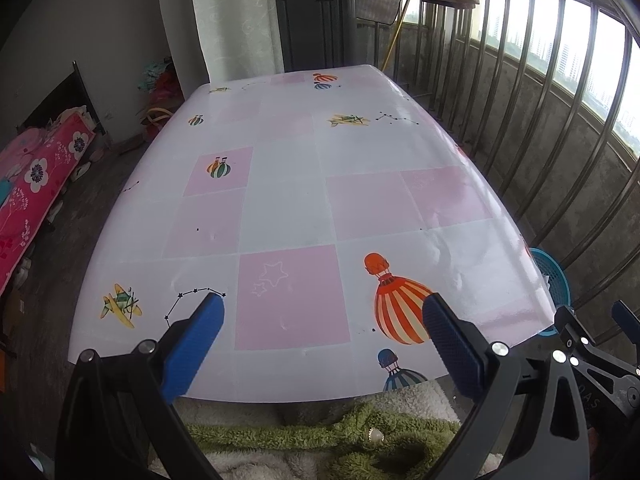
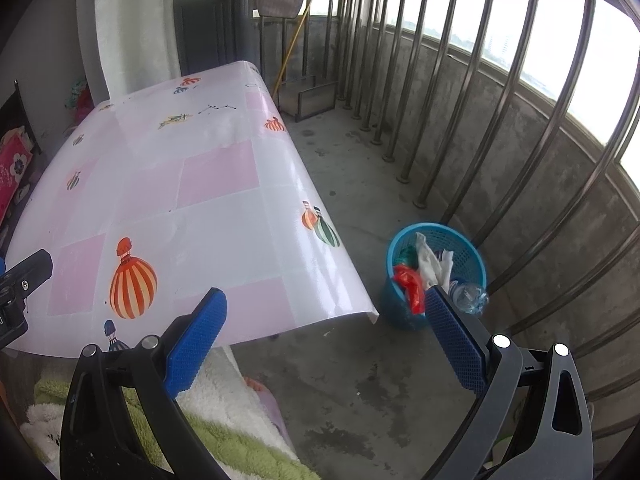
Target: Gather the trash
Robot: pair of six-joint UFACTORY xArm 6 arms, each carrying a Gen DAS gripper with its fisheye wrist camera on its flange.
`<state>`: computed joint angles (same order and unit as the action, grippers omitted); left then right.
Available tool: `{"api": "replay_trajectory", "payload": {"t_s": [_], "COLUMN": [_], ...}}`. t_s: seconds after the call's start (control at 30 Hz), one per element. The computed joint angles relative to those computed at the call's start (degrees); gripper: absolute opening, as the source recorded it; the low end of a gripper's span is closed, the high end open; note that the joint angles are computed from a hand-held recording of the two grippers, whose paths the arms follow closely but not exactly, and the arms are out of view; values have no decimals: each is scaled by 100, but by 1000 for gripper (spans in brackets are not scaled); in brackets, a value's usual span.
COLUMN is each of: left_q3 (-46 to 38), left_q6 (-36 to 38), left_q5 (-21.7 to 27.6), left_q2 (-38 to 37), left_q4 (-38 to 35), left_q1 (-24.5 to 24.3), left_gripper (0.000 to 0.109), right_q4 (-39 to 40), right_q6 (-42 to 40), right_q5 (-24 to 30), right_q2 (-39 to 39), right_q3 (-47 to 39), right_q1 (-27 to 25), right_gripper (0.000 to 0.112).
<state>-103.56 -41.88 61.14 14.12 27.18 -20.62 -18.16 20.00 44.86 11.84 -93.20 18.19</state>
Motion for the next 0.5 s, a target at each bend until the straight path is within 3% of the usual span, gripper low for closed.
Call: {"api": "replay_trajectory", "payload": {"t_s": [0.5], "left_q3": [-64], "left_q6": [-240], "left_q5": [146], "left_q2": [-5], "left_q4": [202], "left_q1": [24], "left_gripper": [97], "right_q4": [10], "right_q6": [-13], "right_q5": [25], "right_q2": [39], "right_q3": [-65], "right_q1": [-50], "right_gripper": [95]}}
